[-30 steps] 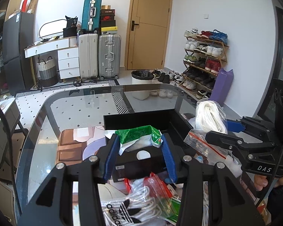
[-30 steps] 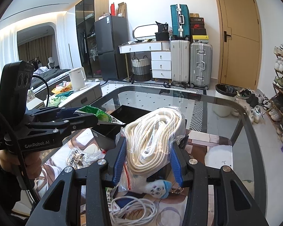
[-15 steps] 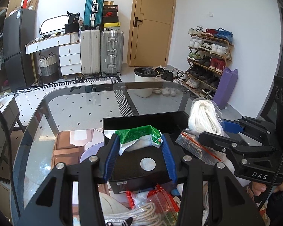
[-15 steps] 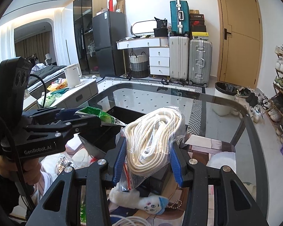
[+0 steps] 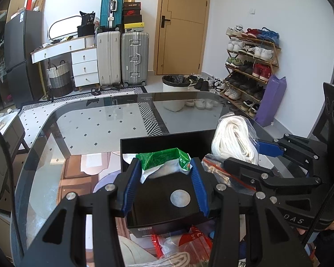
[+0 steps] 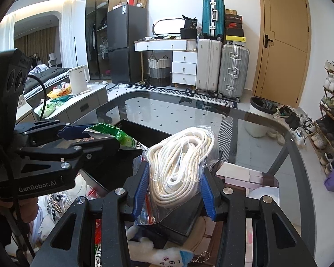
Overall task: Organize soft objects
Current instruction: 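Lower the green packet into the black box with the left tool while the right tool drops the rope in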
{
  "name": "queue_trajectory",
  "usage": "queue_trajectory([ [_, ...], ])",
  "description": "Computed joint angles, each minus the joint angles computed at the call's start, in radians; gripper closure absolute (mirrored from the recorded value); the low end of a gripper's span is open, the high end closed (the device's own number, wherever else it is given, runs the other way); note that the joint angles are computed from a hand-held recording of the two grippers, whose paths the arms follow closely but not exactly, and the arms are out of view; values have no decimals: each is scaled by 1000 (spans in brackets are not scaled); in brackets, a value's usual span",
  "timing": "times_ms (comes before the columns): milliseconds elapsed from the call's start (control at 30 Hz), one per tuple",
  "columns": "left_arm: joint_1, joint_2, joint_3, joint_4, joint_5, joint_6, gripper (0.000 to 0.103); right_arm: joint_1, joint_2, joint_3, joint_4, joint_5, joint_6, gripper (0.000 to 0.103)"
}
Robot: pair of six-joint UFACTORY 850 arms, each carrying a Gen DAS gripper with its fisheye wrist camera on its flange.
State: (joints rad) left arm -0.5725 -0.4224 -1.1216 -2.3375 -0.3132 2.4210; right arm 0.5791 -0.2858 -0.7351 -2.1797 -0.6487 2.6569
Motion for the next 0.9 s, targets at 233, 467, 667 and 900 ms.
queue_trajectory([
  [233,-13,-10,-12,-28,30,25,57,-6,-18,-20,-16,15,-9,54],
  [467,-13,5,7,-45,23,48,47,12,14,23,21,-31,4,26],
  [667,-20,37,36,-62,28,71,22,35,85,103,-7,-48,136,2],
  [900,-14,96,91,-69,5,53,0,106,150,154,113,-91,58,1],
])
